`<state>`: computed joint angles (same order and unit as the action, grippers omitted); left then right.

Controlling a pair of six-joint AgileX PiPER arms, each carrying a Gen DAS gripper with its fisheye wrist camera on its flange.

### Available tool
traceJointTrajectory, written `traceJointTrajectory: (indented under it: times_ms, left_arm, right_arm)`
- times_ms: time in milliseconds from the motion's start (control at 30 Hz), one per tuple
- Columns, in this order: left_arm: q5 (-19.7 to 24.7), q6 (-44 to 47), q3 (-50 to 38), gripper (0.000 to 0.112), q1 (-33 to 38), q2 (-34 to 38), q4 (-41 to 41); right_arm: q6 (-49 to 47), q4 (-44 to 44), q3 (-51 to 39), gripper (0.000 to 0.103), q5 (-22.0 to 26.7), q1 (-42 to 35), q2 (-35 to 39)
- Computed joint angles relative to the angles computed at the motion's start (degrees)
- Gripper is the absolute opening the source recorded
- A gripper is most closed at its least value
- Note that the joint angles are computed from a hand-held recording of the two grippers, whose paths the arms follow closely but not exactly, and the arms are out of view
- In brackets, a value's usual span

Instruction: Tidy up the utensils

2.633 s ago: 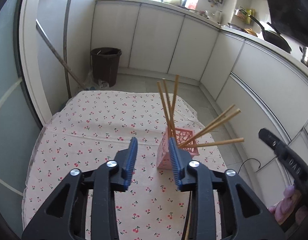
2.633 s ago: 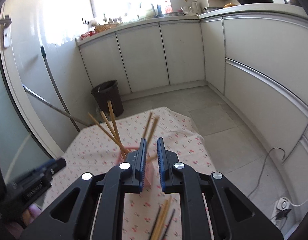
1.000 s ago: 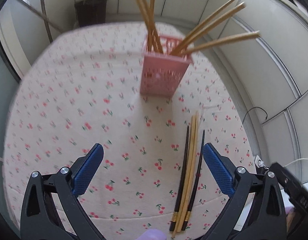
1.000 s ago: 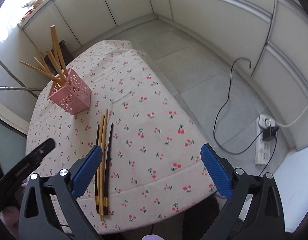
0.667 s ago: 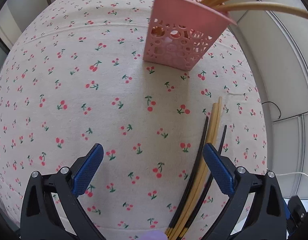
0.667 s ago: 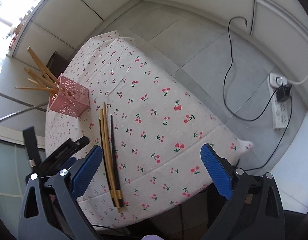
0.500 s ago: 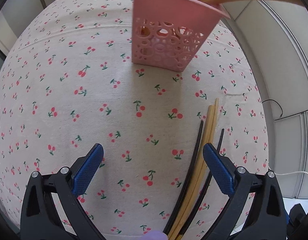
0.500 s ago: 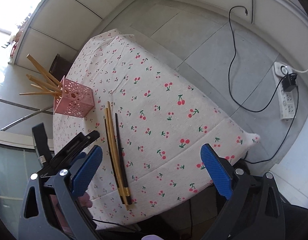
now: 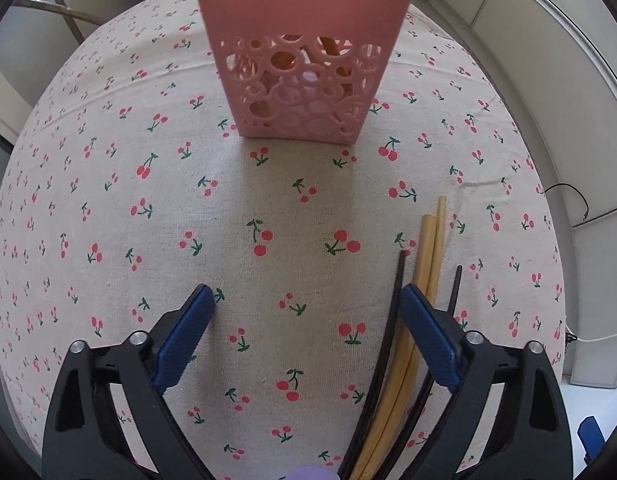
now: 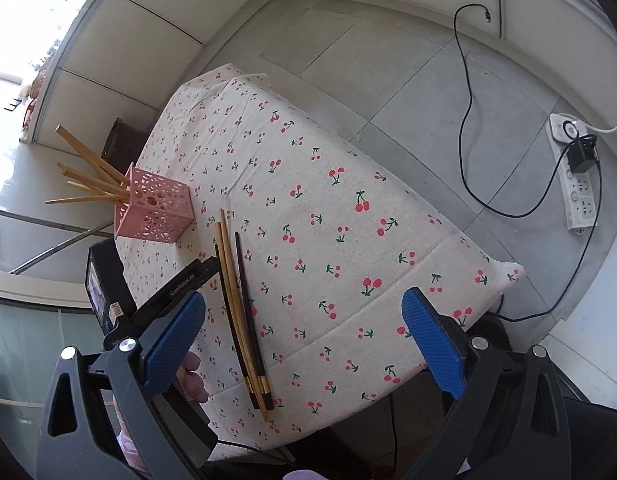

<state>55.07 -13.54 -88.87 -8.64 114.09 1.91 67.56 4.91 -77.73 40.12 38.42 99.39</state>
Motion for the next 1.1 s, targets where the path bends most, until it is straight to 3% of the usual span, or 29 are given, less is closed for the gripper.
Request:
traceJointTrajectory:
  times_ms: [67, 133, 333, 400, 567, 700, 1100]
  left_arm:
    - [-0.47, -0.57, -0.03, 0.076, -0.96, -0.13, 0.74]
    - [-1.63, 0.12, 0.75, 0.057, -2.36, -0.77, 2.29]
    - [-2.59, 3.27, 2.40, 0.017, -3.65, -2.66, 2.09]
    - [-3.46, 5.50, 3.40, 0.007, -3.15, -3.34, 0.39]
    - [-5.40, 10.38, 7.34, 0.003, 1.05, -5.55, -2.53]
    - [-5.18, 13.86, 9.10, 0.003, 5.49, -8.18, -6.01]
    - [-4.10, 23.40, 11.55, 0.003, 15.46, -19.98, -15.95]
  right_arm:
    - [-0.03, 0.00, 0.09, 0.096, 0.04, -0.09, 0.02]
    - [-0.39, 0.26, -0.03, 0.096, 0.17, -0.15, 0.26]
    - [-0.67, 0.46, -0.68, 0.096, 0.66, -0.03, 1.05]
    - [-0.94, 0.50, -1.13, 0.096, 1.00, 0.05, 1.46]
    - [-0.67, -0.16, -3.48, 0.096, 2.87, 0.54, 3.61]
    - [0.79, -2.21, -8.80, 0.096, 7.03, 1.41, 7.76]
    - [0.98, -5.26, -43.32, 0.096, 24.48, 2.67, 31.62]
